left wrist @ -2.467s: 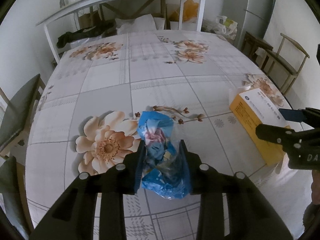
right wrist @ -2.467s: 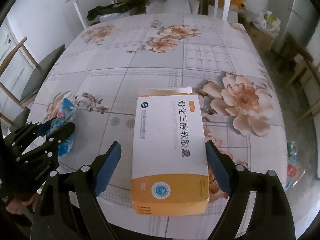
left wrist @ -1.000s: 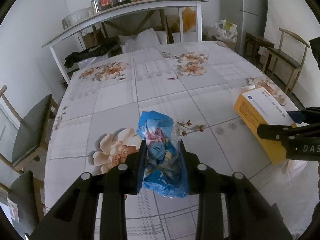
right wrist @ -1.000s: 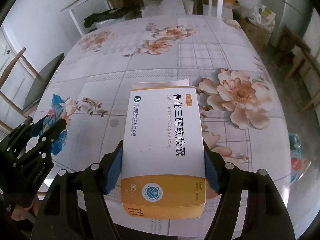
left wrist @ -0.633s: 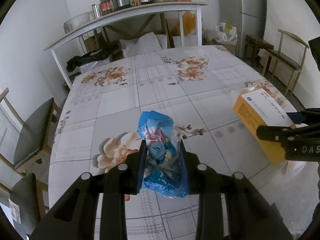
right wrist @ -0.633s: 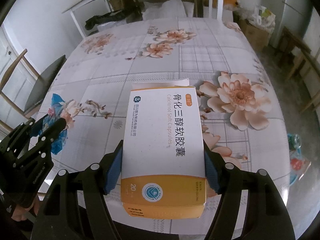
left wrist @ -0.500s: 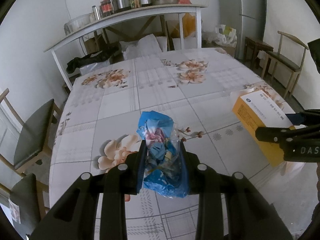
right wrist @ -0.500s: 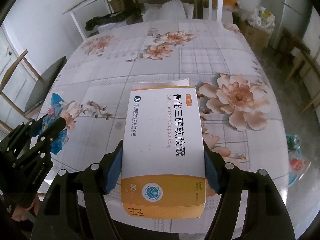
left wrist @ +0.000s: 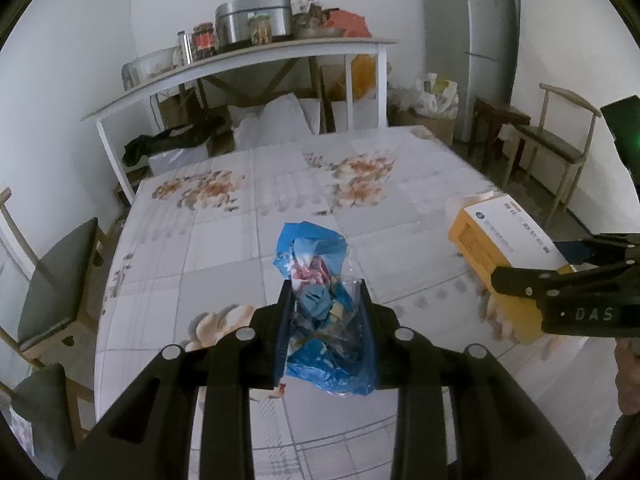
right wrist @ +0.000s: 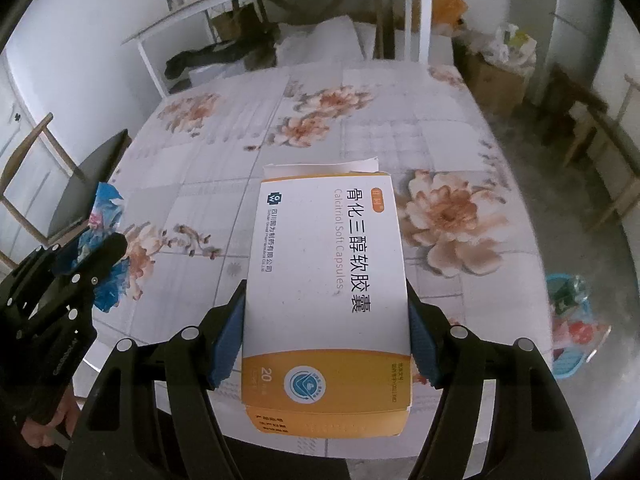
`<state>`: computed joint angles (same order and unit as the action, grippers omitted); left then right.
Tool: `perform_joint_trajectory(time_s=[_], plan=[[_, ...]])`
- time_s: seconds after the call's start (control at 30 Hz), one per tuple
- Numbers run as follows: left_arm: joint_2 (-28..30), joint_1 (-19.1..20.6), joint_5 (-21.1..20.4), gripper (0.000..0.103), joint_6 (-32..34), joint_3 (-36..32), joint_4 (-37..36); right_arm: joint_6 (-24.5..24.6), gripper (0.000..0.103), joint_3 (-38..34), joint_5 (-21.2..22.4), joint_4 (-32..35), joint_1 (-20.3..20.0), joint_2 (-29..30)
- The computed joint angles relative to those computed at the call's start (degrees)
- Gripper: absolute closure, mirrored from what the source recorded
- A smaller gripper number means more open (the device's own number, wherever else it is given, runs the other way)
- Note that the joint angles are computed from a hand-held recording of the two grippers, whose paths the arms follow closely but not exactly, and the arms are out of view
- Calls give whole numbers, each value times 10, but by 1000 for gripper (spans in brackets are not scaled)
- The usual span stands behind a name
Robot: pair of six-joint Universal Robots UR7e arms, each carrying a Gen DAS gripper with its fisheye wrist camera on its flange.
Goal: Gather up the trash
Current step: 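Hold the blue wrapper in the left gripper and yellow box in the right above the table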
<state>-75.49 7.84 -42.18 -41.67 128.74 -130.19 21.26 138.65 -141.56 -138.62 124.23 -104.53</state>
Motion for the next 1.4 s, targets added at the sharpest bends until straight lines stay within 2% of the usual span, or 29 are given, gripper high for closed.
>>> perform_joint_trajectory(time_s=[0.27, 0.43, 0.8, 0.93, 1.13, 1.3, 1.4], plan=[[11, -5, -12, 74, 32, 0, -54, 32, 36, -11, -22, 40, 16, -10], [13, 2, -26, 74, 48, 10, -93, 76, 36, -23, -37, 89, 27, -6], [-18, 20, -43, 74, 62, 43, -149, 156, 36, -65, -20, 166, 36, 31], [-34, 24, -42, 74, 58, 52, -153, 165, 36, -76, -11, 165, 37, 53], [-51, 23, -26, 74, 38, 53, -130, 149, 36, -72, 11, 122, 34, 64], [-43, 13, -19, 74, 37, 39, -110, 136, 36, -57, 22, 99, 32, 36], [-22, 4, -22, 74, 51, 21, -111, 128, 36, -42, 22, 88, 32, -1]])
